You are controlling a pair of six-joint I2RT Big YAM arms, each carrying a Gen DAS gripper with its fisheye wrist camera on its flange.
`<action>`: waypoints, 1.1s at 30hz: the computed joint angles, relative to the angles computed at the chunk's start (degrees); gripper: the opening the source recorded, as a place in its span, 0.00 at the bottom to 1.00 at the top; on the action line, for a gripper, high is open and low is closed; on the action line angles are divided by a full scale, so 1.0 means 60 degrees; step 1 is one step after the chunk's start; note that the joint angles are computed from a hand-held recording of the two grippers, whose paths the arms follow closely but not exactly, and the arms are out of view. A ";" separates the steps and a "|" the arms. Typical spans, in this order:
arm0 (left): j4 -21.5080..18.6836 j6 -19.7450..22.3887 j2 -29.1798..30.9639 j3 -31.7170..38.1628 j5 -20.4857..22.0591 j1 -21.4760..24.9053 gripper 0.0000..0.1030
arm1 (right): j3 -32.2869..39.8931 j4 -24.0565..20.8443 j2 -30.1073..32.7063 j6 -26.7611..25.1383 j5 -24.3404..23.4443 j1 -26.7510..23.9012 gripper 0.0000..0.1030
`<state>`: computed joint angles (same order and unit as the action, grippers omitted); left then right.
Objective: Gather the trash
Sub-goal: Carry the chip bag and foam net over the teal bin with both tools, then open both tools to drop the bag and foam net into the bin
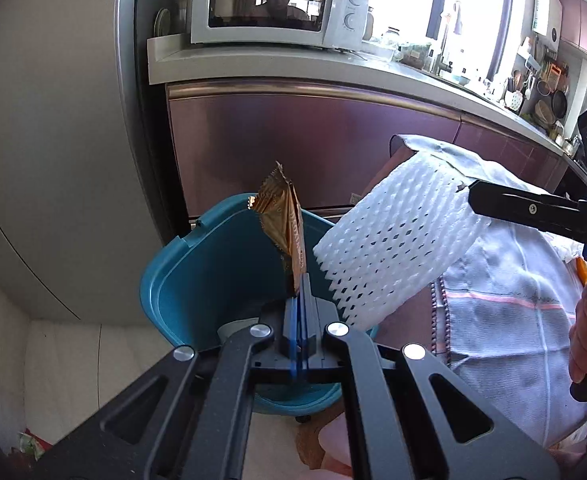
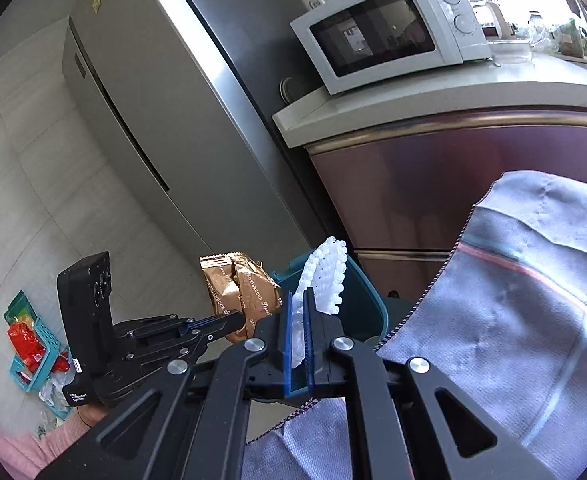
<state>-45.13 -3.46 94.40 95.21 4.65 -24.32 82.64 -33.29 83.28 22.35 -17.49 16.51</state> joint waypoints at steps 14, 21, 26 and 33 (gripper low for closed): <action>-0.0637 0.0215 0.0888 0.0425 -0.0663 -0.0087 0.03 | 0.0807 -0.1061 0.1175 0.0122 -0.0154 0.0196 0.07; -0.0761 0.0178 0.1046 0.0478 -0.0974 -0.0187 0.08 | 0.0606 -0.1086 0.1037 0.0202 0.0054 0.0162 0.12; -0.0526 0.0210 0.0899 0.0289 -0.0820 -0.0256 0.08 | 0.0210 -0.1011 0.0602 0.0088 0.0276 0.0195 0.13; -0.0297 0.0099 0.0610 0.0150 -0.0490 -0.0394 0.10 | -0.0344 -0.0751 -0.0047 0.0057 0.0434 0.0183 0.15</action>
